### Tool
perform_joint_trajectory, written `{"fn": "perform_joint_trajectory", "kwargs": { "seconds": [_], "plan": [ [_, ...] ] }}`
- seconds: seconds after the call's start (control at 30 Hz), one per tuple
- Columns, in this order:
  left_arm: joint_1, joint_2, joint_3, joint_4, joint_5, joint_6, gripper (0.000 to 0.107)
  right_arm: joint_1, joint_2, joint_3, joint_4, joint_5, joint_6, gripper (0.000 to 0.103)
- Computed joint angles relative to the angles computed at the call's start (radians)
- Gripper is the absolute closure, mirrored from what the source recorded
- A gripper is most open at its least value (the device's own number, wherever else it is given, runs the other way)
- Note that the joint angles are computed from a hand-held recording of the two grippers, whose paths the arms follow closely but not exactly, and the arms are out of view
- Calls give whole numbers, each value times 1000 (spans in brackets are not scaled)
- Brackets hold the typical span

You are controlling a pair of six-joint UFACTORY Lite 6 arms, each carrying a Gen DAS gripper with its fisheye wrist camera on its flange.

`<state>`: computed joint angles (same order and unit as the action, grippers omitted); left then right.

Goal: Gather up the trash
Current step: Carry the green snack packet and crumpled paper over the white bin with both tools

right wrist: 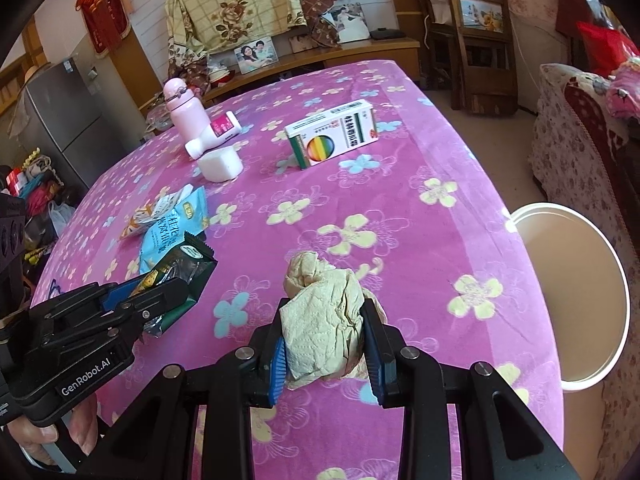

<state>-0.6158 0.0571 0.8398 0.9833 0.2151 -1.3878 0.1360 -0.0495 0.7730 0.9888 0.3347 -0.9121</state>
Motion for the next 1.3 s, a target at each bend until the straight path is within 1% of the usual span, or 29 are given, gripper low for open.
{"fn": "perform_joint_trajectory", "kwargs": {
  "seconds": [0.33,0.6,0.8,1.0,1.3],
  "plan": [
    [-81,122,144,-46,9,42,86,-136,-39,-22,-7,48,-44,72],
    [-134,226,276,-107,36,108,86,-256,-33,-29,42,94,-136,72],
    [-160,299,364,-145,52,147,86,-335,-28,-22,39,120,-167,72],
    [-181,393,480,-260,64,265,86,-436,1,3,39,150,-199,72],
    [-218,567,718,-466,103,486,86,-567,91,64,35,179,-248,72]
  ]
}}
